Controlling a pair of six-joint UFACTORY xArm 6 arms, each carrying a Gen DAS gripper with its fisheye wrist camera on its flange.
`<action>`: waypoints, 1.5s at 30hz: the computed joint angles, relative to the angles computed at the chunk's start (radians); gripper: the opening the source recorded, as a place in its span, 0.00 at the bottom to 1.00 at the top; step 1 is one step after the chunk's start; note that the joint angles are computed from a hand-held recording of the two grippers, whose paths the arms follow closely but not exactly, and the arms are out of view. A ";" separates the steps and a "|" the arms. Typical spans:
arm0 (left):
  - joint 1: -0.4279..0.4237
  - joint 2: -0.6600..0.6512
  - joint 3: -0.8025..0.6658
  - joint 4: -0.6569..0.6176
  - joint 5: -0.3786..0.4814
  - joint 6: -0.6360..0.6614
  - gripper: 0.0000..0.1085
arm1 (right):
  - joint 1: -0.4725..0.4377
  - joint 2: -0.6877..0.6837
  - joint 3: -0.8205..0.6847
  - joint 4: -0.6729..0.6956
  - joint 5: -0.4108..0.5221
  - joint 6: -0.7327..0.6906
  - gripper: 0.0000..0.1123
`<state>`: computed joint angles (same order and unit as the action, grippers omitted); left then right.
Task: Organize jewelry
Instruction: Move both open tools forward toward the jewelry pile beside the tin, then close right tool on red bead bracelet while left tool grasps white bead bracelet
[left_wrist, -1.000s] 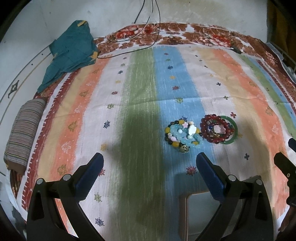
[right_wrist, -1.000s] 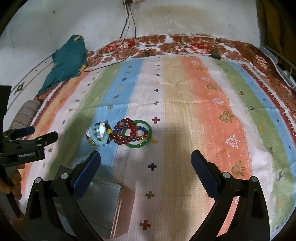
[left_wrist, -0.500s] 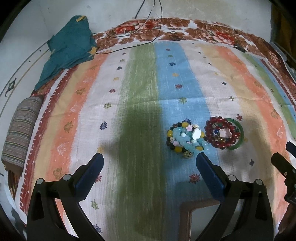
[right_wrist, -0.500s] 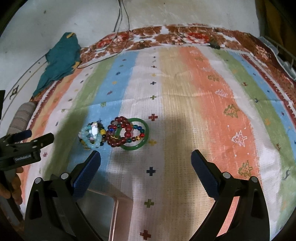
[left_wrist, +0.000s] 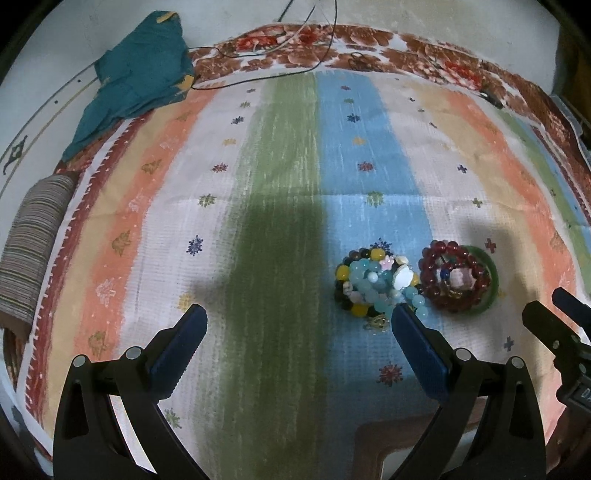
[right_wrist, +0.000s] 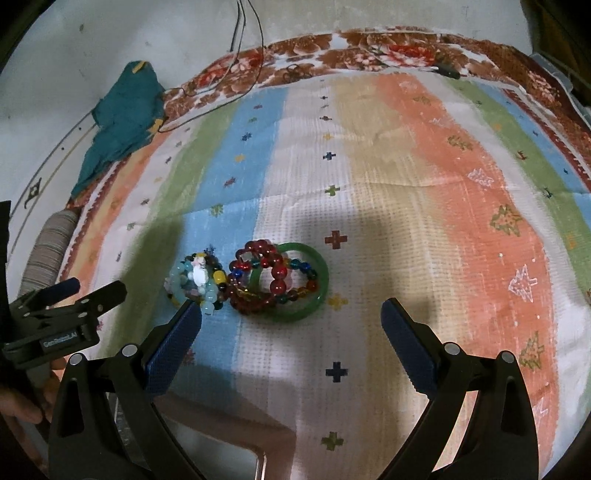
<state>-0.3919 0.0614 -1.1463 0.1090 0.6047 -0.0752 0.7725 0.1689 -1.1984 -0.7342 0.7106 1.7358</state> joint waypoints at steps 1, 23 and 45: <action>0.001 0.005 -0.004 -0.011 0.001 0.006 0.90 | -0.003 0.003 0.000 0.004 -0.004 -0.004 0.88; 0.002 0.132 -0.130 -0.216 0.035 0.139 0.88 | -0.068 0.092 -0.033 0.097 -0.128 -0.107 0.51; -0.058 0.239 -0.270 -0.295 0.160 0.289 0.60 | -0.100 0.131 -0.033 0.131 -0.214 -0.176 0.13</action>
